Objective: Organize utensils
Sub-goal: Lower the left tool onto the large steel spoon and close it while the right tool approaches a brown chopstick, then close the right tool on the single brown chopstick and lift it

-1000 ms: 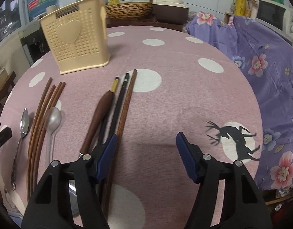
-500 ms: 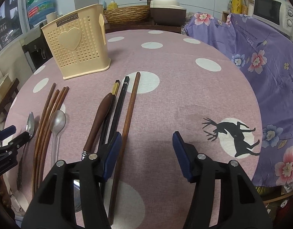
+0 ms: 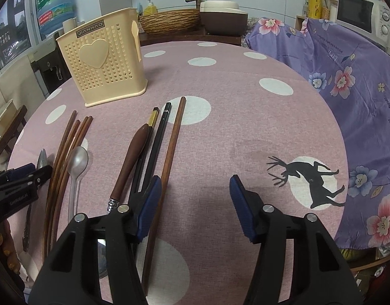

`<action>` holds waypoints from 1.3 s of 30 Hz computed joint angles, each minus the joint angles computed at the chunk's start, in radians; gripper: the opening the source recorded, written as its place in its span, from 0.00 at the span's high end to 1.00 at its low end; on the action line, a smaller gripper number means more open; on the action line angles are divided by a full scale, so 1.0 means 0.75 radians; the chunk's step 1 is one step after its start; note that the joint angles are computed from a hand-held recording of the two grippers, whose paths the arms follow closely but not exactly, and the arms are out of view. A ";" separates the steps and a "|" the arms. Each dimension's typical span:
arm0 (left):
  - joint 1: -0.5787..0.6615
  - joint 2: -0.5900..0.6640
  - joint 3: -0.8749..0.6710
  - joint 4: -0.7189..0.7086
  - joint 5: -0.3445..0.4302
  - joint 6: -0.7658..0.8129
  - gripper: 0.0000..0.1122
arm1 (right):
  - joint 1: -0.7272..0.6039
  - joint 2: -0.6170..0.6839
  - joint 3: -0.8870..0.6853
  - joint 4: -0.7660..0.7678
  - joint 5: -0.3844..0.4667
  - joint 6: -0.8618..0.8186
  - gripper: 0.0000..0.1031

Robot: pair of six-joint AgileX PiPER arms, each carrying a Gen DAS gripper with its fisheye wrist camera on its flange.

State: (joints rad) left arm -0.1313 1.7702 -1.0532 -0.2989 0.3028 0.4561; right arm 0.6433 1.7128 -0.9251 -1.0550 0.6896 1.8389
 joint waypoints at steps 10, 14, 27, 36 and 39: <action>0.033 0.035 -0.066 -0.161 0.069 0.154 0.67 | -0.105 0.014 -0.061 0.084 -0.088 -0.199 0.45; 0.072 0.027 -0.084 -0.316 0.116 0.305 0.67 | -0.217 0.051 -0.150 0.219 -0.153 -0.395 0.46; 0.135 -0.026 -0.148 -0.637 0.206 0.631 0.67 | -0.371 0.320 -0.546 0.617 -0.107 -0.915 0.81; 0.142 -0.020 -0.223 -0.711 0.211 0.680 0.67 | -0.355 0.436 -0.727 0.572 0.019 -0.938 0.85; 0.142 -0.021 -0.245 -0.728 0.212 0.688 0.67 | -0.346 0.447 -0.746 0.572 0.029 -0.967 0.91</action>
State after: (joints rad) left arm -0.0247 1.7548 -1.2373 -0.8445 0.4615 0.9722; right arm 0.3838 2.0483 -1.4845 -0.6258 0.7113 1.1133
